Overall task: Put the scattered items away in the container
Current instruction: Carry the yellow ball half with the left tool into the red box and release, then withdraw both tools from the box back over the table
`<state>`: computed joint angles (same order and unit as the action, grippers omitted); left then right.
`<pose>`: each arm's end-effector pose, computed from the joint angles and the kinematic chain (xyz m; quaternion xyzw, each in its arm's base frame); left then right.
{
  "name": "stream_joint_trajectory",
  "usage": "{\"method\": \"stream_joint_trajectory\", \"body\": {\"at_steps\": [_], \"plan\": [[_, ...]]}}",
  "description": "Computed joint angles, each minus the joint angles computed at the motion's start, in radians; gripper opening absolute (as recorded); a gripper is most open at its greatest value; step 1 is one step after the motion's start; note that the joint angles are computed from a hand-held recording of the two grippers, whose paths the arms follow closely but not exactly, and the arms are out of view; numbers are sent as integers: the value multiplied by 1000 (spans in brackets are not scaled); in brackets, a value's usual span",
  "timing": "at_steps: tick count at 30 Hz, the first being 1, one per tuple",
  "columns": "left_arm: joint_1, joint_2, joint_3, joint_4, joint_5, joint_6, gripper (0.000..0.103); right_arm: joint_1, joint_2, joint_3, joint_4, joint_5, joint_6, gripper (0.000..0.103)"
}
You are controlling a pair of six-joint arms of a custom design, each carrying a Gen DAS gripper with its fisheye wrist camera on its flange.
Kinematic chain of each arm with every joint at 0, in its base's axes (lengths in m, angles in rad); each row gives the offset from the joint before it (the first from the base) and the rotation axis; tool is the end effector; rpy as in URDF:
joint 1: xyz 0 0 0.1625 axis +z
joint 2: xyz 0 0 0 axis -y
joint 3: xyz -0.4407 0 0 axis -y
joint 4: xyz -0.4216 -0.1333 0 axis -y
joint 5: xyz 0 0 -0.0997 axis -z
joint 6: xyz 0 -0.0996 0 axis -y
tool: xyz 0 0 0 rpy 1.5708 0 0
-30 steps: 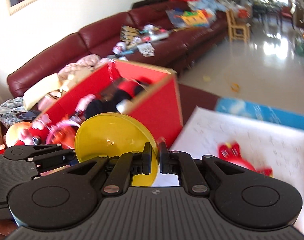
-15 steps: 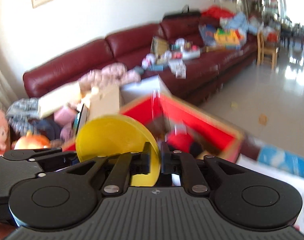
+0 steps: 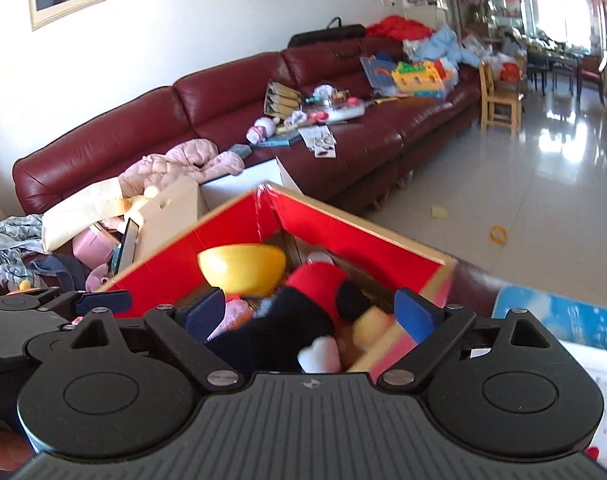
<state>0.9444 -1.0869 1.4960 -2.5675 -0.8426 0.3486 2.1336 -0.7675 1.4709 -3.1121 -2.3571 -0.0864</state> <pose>-0.2581 -0.6971 0.3783 0.3278 0.8385 -0.3152 0.3001 0.4574 -0.6073 0.2228 0.1214 -0.8495 0.4477 0.2514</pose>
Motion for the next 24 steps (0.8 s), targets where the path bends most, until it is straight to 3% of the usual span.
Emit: {"method": "stream_joint_trajectory", "body": {"at_steps": [15, 24], "plan": [[-61, -59, 117, -47, -42, 33, 96, 15, -123, 130, 45, -13, 80, 94], [-122, -89, 233, -73, -78, 91, 98, 28, -240, 267, 65, -104, 83, 96]]}}
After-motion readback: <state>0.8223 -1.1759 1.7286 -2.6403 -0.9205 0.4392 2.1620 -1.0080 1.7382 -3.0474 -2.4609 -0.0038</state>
